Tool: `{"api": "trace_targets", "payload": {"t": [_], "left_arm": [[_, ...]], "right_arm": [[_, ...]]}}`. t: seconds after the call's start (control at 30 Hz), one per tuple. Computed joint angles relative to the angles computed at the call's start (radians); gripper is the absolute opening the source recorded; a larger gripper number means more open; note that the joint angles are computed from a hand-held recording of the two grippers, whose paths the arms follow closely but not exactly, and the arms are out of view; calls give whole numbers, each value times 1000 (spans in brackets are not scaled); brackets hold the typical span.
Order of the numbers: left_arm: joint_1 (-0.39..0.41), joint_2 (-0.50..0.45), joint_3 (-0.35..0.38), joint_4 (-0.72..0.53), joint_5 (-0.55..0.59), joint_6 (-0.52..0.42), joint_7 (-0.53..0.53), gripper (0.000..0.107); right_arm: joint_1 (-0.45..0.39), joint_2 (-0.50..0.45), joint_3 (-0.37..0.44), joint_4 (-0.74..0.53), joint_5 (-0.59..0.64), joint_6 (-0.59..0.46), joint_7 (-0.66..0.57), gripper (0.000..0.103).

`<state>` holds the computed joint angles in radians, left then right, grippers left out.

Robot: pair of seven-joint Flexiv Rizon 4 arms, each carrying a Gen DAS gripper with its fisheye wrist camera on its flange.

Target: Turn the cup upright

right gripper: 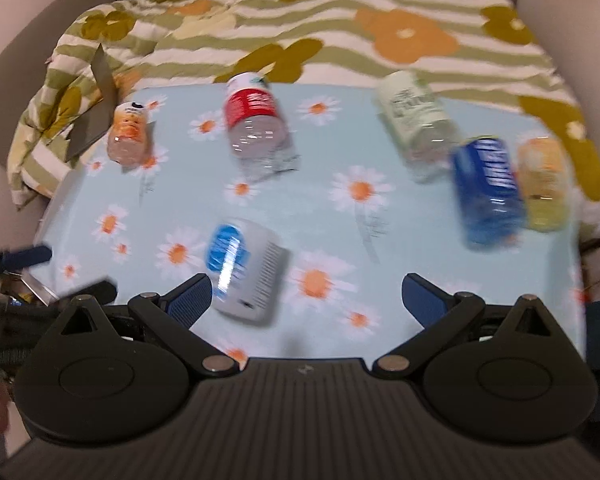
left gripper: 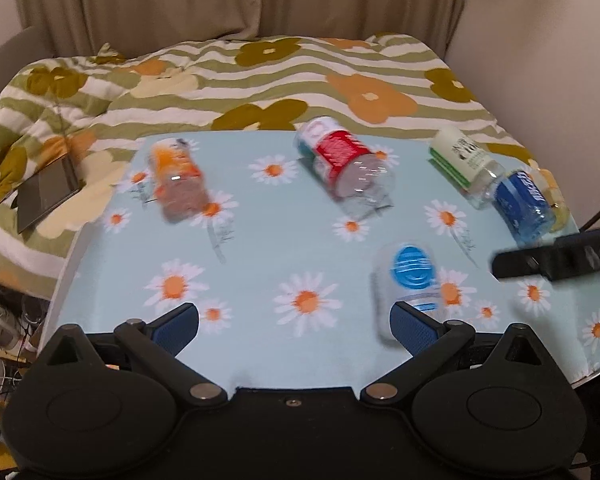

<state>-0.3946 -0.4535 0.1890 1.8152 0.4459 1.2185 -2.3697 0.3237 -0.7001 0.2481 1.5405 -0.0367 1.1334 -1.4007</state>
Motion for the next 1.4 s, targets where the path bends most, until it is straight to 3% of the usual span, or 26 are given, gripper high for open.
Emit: {"api": "trace_targets", "payload": {"t": [0.1, 0.27, 0.47, 0.67, 0.73, 1.17, 1.3, 1.4], "left_arm": [[33, 18, -4, 55, -14, 32, 15, 103], [128, 32, -57, 175, -136, 108, 121, 103], [182, 32, -74, 260, -272, 164, 212, 103], [180, 30, -66, 286, -342, 190, 274, 103], [180, 29, -67, 292, -360, 200, 292, 103], [149, 44, -50, 311, -412, 215, 345, 103], [131, 55, -30, 307, -396, 209, 332, 103], [121, 60, -17, 301, -375, 203, 323, 103]], "right_arm": [[11, -86, 16, -142, 16, -119, 25, 103], [33, -205, 19, -343, 74, -291, 80, 103], [56, -253, -6, -422, 89, -371, 113, 103], [56, -270, -3, -449, 120, -400, 124, 87], [48, -274, 9, -455, 143, -401, 121, 76], [45, -223, 16, -370, 162, -298, 90, 69], [33, -183, 34, -319, 186, -215, 73, 69], [58, -141, 8, -227, 175, -42, 74, 69]]}}
